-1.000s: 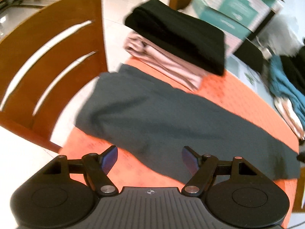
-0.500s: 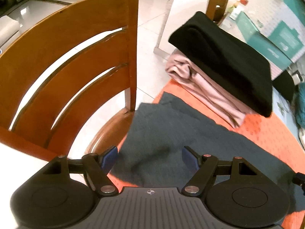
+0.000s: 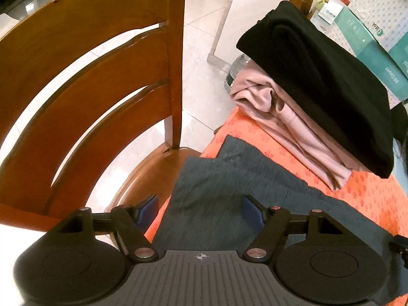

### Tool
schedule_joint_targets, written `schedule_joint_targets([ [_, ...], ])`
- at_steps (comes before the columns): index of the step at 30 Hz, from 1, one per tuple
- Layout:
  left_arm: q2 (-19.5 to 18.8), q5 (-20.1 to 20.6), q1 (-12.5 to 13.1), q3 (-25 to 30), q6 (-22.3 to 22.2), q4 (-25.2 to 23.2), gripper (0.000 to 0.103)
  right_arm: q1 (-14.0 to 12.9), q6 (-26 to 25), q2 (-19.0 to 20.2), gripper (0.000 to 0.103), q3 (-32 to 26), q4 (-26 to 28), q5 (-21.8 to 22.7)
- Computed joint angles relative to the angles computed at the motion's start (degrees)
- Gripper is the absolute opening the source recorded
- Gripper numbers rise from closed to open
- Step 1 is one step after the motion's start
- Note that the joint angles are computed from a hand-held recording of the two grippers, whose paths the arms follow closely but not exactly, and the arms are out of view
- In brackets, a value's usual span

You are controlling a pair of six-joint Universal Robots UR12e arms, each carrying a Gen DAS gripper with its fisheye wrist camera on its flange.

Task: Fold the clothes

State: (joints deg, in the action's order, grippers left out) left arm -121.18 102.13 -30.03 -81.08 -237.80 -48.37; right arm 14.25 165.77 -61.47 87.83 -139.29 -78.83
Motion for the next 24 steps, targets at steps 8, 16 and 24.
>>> schedule_joint_targets([
  [8,-1.1,1.21,0.25,0.98,0.46,1.44,0.065,0.02,-0.49,-0.02,0.024,-0.09,-0.08,-1.01],
  [16,-1.52,5.31,-0.58,1.43,2.34,3.4,0.018,0.41,-0.77,-0.19,0.004,0.34,-1.29,-2.37],
  [24,0.39,9.35,-1.74,-0.52,0.34,7.19,0.016,0.82,-1.1,-3.58,0.002,3.76,-6.48,-3.92],
])
